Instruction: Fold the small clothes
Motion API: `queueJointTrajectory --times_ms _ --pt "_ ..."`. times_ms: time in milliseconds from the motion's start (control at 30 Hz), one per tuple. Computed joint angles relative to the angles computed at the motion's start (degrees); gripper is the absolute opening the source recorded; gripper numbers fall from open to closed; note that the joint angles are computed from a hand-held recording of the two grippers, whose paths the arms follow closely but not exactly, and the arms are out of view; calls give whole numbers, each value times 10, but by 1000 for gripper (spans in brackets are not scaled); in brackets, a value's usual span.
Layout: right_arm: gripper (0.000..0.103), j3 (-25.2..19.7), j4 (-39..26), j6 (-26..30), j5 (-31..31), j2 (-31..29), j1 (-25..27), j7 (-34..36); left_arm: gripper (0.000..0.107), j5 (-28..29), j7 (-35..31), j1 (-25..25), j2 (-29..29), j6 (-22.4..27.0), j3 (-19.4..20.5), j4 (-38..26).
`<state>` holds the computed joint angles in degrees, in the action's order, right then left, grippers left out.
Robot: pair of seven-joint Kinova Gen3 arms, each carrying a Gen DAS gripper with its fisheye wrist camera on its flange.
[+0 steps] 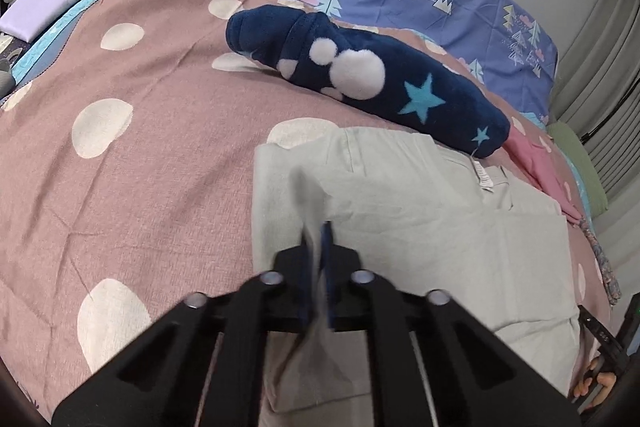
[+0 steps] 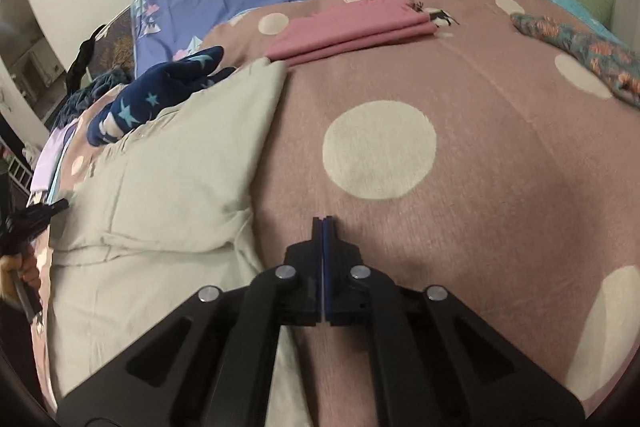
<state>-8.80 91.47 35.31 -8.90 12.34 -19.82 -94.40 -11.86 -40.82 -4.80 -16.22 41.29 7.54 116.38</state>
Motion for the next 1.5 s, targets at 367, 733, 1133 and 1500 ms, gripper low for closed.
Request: queueJointTrajectory --times_ms 367,733,1133,1500 --pt "34 -81 -14 5 90 10 16 -44 24 -134 109 -78 -9 55 135 9" --pt "62 -84 -203 74 2 138 35 -52 39 -129 94 110 15 -6 115 -14" --pt "2 75 -348 134 23 219 -80 -69 48 -240 217 160 110 41 144 -29" --pt "5 -48 -144 58 -56 76 1 88 49 -264 246 244 116 68 83 -42"
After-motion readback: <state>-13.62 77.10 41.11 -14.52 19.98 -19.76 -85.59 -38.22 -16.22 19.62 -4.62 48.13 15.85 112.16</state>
